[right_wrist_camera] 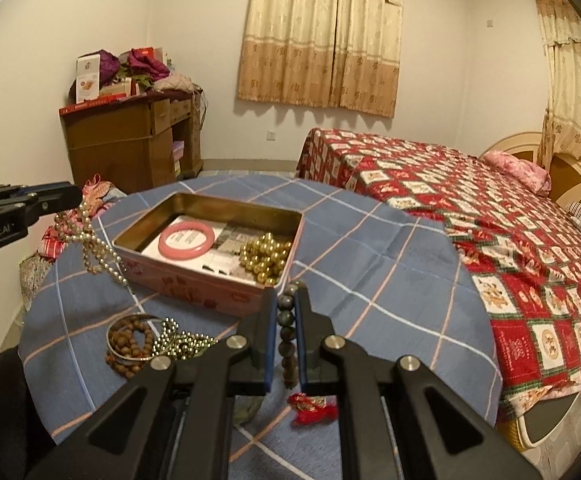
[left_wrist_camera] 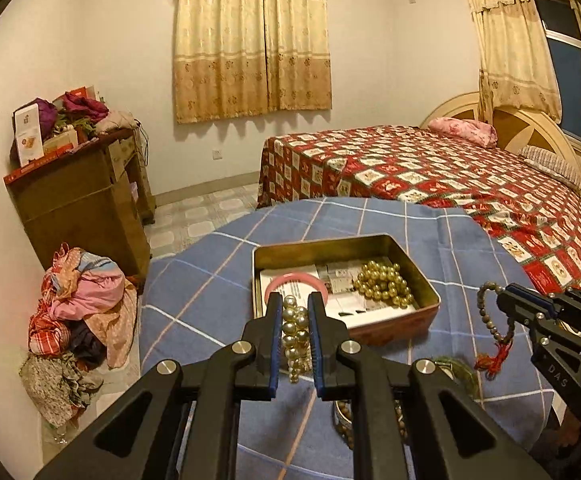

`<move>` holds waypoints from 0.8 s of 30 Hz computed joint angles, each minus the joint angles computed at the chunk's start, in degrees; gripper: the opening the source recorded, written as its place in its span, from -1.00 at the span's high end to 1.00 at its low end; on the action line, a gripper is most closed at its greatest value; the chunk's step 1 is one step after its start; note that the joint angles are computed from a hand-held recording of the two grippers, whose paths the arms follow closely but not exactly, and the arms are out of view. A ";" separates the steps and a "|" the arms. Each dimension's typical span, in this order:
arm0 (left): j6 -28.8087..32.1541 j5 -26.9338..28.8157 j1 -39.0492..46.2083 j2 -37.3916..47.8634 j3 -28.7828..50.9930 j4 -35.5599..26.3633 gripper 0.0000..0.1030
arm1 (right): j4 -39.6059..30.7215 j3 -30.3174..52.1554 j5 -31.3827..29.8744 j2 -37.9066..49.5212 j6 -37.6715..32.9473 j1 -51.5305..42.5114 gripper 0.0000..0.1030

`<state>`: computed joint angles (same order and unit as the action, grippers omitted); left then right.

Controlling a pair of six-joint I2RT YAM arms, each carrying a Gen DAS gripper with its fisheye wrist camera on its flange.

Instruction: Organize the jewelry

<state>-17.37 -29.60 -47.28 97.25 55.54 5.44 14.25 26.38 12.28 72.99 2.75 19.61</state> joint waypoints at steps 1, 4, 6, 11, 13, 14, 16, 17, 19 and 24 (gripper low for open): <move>0.42 -0.32 -0.09 -0.02 0.17 0.20 0.77 | -0.05 0.15 -0.04 -0.25 -0.18 -0.16 0.80; 1.34 -0.55 -0.08 -0.51 0.21 0.99 0.77 | -0.42 0.69 -0.07 -0.62 -0.86 -0.52 0.80; 1.95 -0.13 0.13 -0.61 0.44 1.34 0.77 | -0.88 1.43 -0.31 -0.38 -1.21 -0.84 0.80; 3.07 1.71 1.41 -0.50 1.37 2.35 0.77 | -1.29 3.49 0.18 1.25 -2.18 -0.91 0.80; 3.37 2.46 1.90 -0.51 1.50 2.75 0.77 | -1.24 4.36 0.35 1.88 -2.73 -0.84 0.80; 3.60 2.78 2.32 -0.31 1.77 2.85 0.77 | -1.28 4.61 0.46 1.96 -2.86 -0.71 0.80; 3.88 3.50 3.19 -0.29 1.79 3.05 0.77 | -1.28 5.51 0.56 2.57 -3.23 -0.46 0.80; 4.12 4.06 3.87 -0.23 1.94 3.16 0.77 | -1.26 5.71 0.63 2.64 -3.51 -0.36 0.80; 4.53 4.54 4.57 0.17 2.48 3.12 0.77 | -0.85 6.66 0.69 3.53 -4.14 -0.18 0.80; 5.70 5.14 5.66 1.35 4.04 3.11 0.77 | -0.02 8.86 -0.27 5.69 -4.67 -0.24 0.80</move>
<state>-11.67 -24.46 -41.62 98.60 59.58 8.56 14.23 35.24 12.01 78.68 -1.92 19.36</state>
